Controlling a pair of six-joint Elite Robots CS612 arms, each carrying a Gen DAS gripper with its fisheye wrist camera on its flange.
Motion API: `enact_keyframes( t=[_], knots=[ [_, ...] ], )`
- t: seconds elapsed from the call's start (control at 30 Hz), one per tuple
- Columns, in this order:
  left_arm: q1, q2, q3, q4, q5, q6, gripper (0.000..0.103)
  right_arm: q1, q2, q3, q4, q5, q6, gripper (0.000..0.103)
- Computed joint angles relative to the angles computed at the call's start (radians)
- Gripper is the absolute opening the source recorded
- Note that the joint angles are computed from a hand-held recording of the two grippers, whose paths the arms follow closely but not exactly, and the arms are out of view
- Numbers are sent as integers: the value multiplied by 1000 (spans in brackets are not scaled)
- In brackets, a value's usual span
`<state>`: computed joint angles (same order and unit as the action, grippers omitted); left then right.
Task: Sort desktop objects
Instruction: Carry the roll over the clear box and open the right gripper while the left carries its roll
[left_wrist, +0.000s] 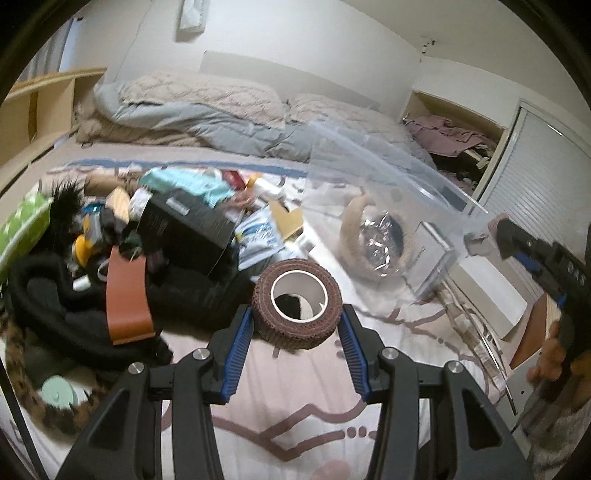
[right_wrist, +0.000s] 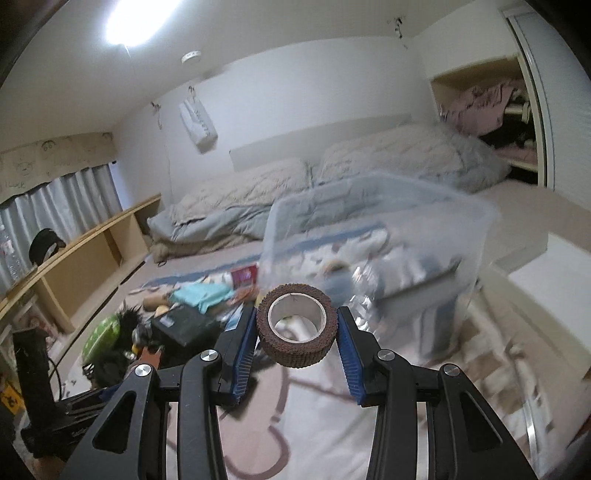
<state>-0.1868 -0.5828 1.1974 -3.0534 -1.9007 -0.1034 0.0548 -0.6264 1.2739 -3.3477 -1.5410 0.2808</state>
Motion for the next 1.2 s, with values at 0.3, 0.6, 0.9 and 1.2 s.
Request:
enact_keyframes(
  t=[0.3, 0.6, 0.9, 1.2],
  knots=[
    [-19, 7, -53, -27, -24, 30, 47, -33, 10, -97, 104, 9, -55, 43],
    [-47, 24, -128, -58, -64, 56, 47, -60, 33, -196, 327, 49, -62, 43],
    [-70, 45, -192, -50, -93, 65, 47, -78, 56, -293, 574, 72, -82, 43],
    [-89, 62, -240, -31, -77, 67, 47, -84, 84, -382, 779, 83, -98, 43]
  ],
)
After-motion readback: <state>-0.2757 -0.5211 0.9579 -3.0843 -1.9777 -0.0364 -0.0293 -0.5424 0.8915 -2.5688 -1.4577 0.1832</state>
